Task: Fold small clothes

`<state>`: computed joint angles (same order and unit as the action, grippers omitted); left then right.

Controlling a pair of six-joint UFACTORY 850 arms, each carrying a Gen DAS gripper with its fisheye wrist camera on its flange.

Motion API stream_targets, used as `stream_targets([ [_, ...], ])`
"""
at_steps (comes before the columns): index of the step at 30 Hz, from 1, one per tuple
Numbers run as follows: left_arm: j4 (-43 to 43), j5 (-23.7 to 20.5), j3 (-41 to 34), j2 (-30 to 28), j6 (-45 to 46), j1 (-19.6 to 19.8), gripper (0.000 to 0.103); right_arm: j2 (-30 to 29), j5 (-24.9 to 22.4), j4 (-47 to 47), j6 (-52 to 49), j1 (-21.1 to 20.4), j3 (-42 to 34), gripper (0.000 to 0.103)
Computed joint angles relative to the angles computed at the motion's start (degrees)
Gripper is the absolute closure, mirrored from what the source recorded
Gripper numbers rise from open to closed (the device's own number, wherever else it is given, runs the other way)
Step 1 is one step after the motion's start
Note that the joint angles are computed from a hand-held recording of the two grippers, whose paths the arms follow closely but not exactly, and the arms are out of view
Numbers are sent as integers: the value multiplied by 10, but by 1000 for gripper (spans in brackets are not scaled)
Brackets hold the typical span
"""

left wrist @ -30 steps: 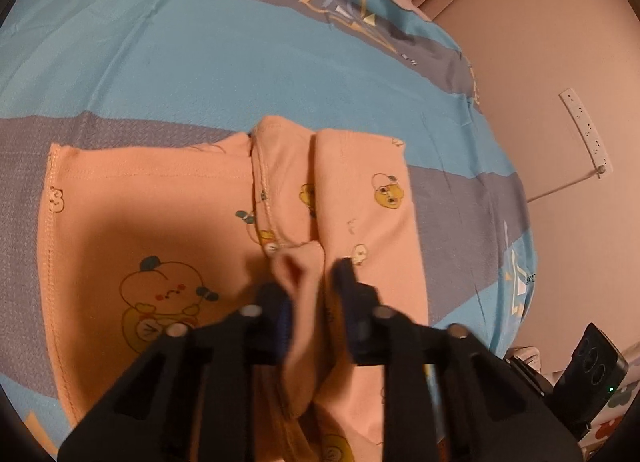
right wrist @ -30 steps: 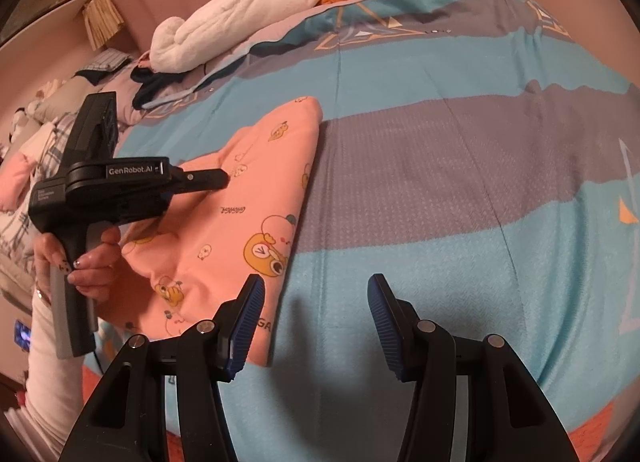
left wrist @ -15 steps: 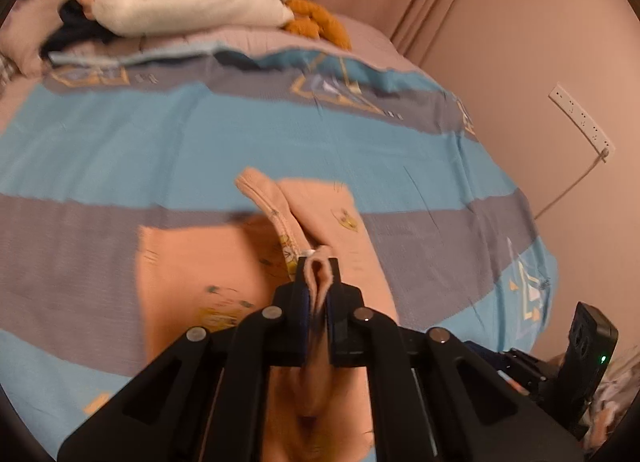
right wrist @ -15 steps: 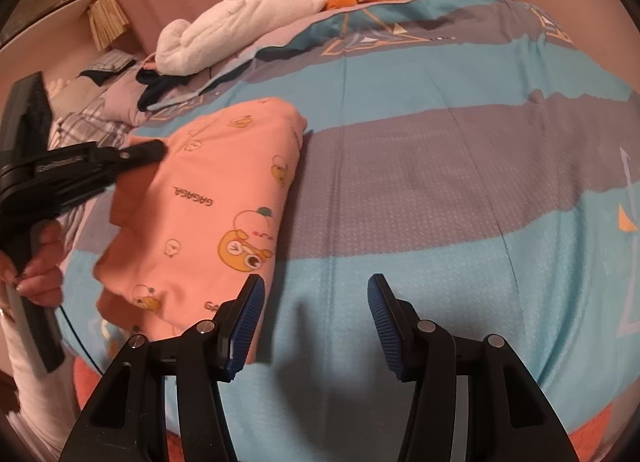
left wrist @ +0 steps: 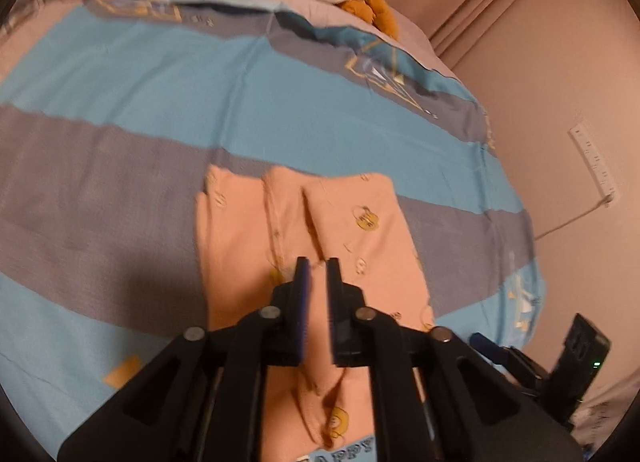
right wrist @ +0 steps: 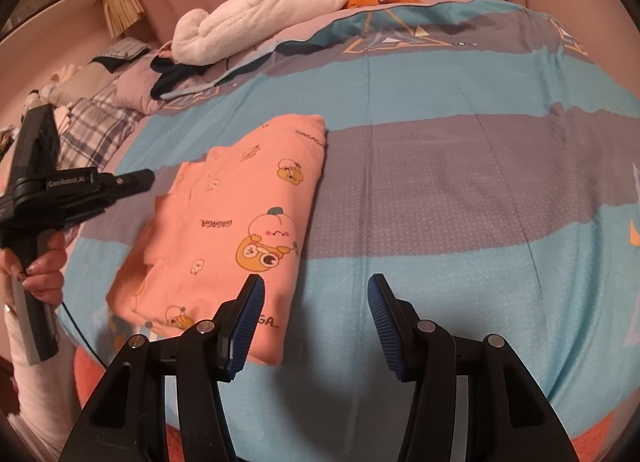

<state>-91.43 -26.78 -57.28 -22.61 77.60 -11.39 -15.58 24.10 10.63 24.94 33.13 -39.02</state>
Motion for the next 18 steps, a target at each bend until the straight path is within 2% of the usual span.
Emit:
stream_targets([
  [1,8,-5,-3,-3,-10,-1,73,1,0,2,-2,0,1,50],
  [3,19,-15,-12,-12,-24,-3,63,2,0,9,-7,1,2,50],
  [6,56,-23,-31,-30,-71,-7,54,4,1,17,-10,0,5,50],
  [12,162,24,-56,-47,-176,-23,53,8,4,13,-3,-1,12,50],
  [14,151,20,-55,-47,-167,-17,52,9,4,15,-6,-2,14,50],
  [16,147,15,-56,-49,-164,-13,47,10,4,13,-4,-2,15,50],
  [18,144,-11,-63,-58,-158,-8,46,9,4,8,3,-4,15,50],
])
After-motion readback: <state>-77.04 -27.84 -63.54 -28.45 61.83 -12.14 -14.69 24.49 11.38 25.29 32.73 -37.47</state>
